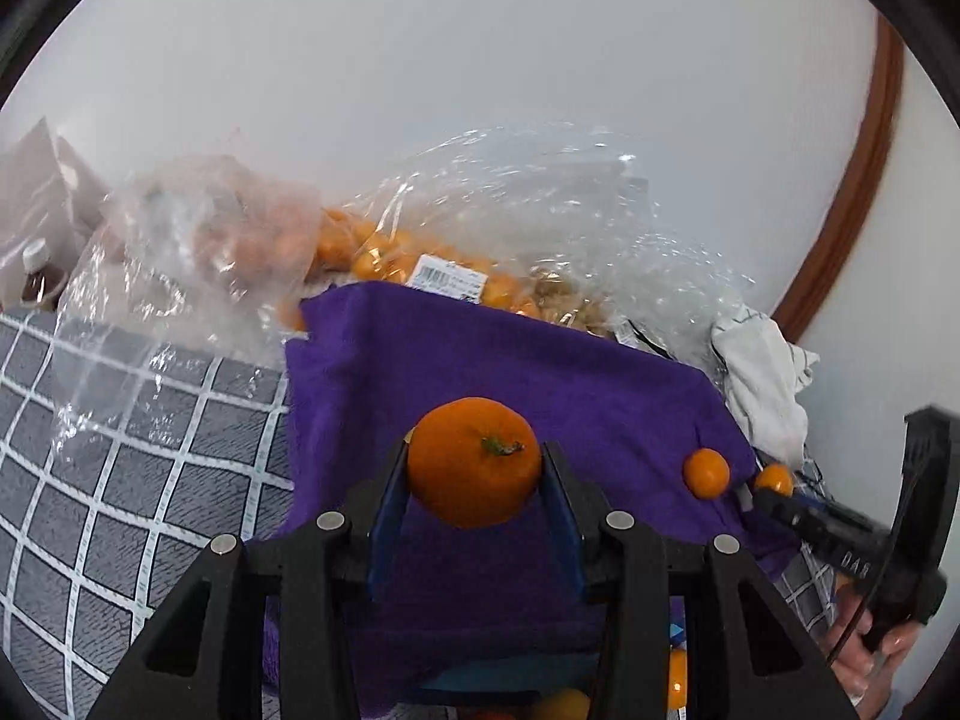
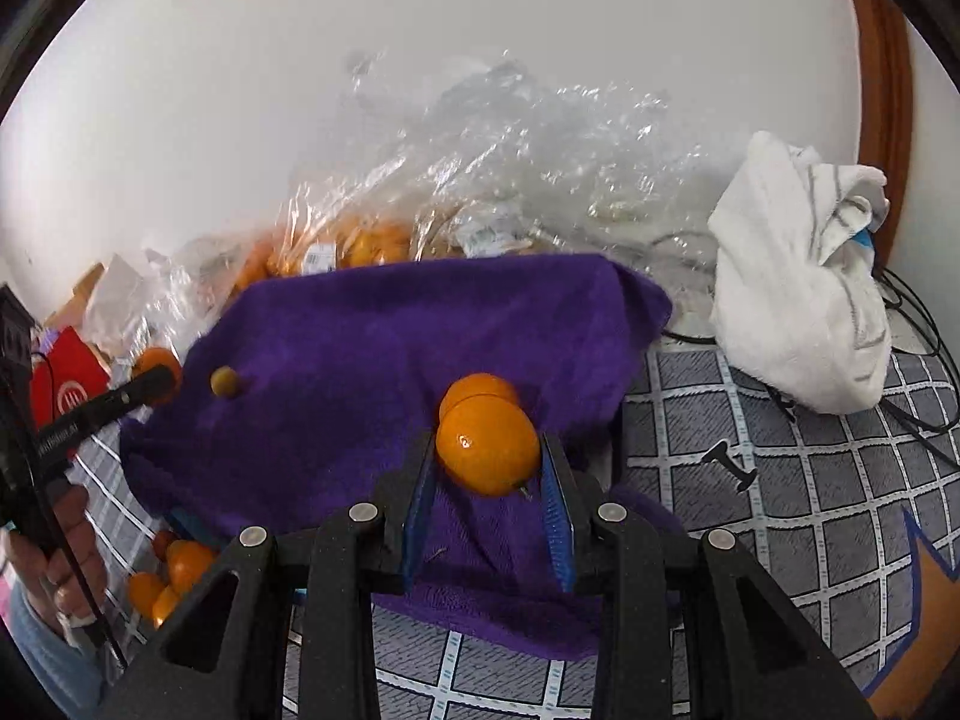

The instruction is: Organize fruits

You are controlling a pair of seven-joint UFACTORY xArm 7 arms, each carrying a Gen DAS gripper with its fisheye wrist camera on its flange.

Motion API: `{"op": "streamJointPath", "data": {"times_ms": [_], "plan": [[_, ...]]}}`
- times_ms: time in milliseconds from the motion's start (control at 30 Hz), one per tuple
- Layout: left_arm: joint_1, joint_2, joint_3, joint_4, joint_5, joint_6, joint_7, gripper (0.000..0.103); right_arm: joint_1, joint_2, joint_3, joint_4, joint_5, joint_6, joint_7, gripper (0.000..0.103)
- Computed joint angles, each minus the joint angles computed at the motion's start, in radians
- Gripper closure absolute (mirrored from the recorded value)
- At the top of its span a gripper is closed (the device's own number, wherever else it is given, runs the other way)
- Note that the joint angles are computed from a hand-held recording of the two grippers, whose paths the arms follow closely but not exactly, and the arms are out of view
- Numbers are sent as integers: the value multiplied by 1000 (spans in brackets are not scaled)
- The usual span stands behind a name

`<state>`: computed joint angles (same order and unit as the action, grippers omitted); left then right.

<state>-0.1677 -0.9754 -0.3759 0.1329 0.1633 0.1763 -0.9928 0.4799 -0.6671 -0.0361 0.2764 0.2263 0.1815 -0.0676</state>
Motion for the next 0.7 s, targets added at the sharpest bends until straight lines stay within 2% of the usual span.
{"op": "streamJointPath", "data": {"times_ms": [167,333,700], "plan": [[17,-6,-21,5,15,29,-10,62,17,20,13,-3,-6,1,-8,70],[23,18,-34,21,32,49,-13,62,36,28,-5,-1,11,5,-13,70],[12,81,-8,43,44,74,4,62,11,52,20,14,10,30,2,70]]}}
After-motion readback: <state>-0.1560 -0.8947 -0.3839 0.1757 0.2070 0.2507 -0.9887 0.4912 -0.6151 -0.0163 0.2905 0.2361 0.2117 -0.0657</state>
